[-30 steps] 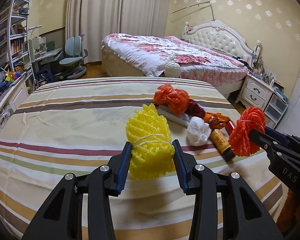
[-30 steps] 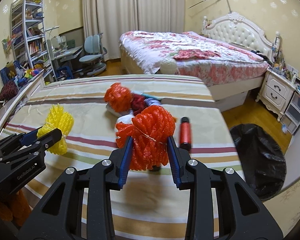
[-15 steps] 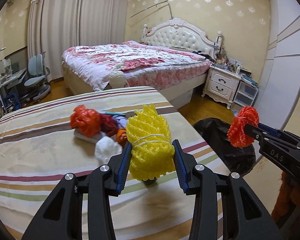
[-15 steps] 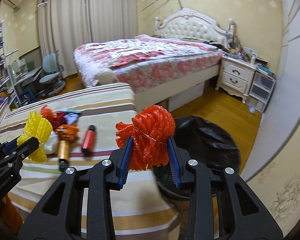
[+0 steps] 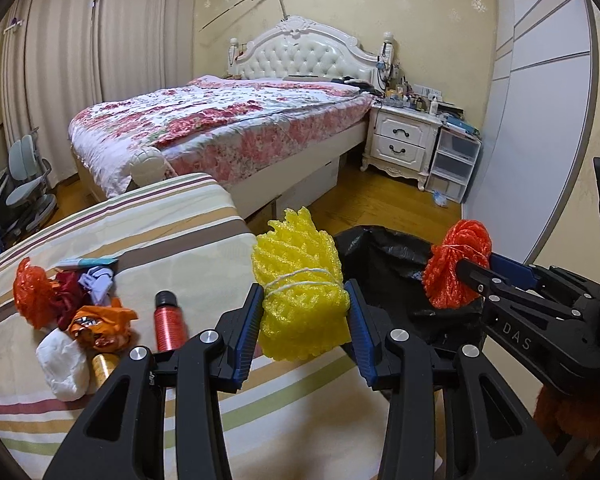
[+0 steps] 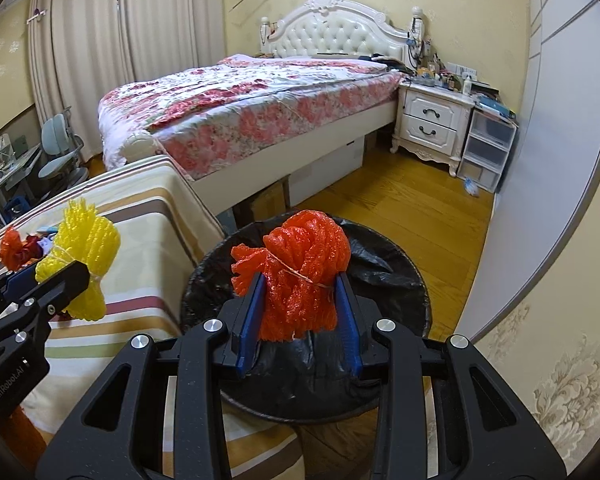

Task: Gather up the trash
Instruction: 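Carry the yellow net with the left gripper while the right gripper carries the orange net over the bin, then open the left gripper over the bin while the right gripper releases the orange net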

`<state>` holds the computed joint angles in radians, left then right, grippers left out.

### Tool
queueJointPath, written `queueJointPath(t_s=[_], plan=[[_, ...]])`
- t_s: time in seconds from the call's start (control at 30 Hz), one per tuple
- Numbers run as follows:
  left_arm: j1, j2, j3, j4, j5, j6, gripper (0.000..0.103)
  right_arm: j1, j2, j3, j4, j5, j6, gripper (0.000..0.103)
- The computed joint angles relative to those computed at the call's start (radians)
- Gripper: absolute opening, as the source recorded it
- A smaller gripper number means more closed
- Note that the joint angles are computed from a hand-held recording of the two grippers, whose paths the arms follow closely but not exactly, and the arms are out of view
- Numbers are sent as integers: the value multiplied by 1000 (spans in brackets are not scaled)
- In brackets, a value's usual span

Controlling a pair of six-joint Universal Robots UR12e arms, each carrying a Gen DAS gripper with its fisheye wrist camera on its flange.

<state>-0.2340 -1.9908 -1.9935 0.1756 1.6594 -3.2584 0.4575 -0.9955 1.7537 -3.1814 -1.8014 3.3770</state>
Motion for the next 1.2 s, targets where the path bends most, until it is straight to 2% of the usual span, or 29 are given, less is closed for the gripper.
queueJointPath(t_s=[0.57,0.67,0.73,0.9,1.2], plan=[[-29,-66,111,-114,21,27,43,-43,27,-33,33,34,11,37],[-32,-68,113,-123,33,27,51,-42,29,-33,24,21,17,49],[-30,-68,112,-120,35,15,63,-40,29,-33,24,7,20,51],[-28,-61,103,-114,34,1,71,-36,23,-27,33,-14,30,52],[-16,-25,64,-95,47,-24,73,-19,3,-12,22,-19,38,57]])
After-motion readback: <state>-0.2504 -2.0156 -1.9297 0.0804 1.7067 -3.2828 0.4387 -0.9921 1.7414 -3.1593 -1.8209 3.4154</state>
